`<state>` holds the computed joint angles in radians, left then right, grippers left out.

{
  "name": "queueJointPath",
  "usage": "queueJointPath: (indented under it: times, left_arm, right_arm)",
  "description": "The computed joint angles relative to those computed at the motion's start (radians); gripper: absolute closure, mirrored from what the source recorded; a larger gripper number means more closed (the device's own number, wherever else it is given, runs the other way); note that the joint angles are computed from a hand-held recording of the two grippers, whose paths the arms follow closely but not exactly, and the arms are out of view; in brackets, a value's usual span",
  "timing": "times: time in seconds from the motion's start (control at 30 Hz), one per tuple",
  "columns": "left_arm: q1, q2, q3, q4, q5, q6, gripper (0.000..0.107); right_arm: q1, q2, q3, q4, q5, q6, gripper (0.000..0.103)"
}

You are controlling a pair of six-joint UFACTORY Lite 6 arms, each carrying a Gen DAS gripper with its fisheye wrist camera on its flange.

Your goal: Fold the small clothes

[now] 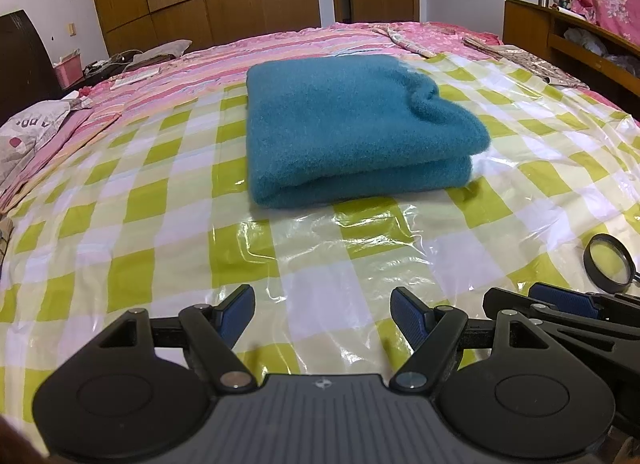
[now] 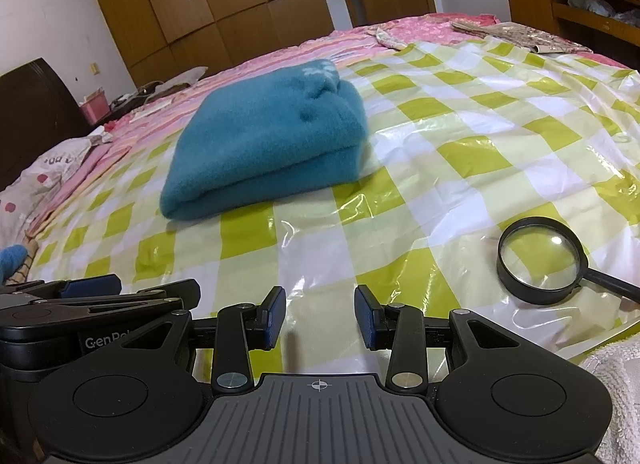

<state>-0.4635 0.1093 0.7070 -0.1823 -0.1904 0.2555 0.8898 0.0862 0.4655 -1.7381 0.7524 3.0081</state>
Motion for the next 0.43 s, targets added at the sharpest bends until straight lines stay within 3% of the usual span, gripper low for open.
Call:
queueJointPath:
  times: [0.43]
  left_arm:
    - [-0.013, 0.02, 0.02, -0.085, 0.02, 0.072, 0.028]
  right_arm:
    - [-0.015, 0.01, -0.001, -0.019, -0.012, 0.005, 0.066]
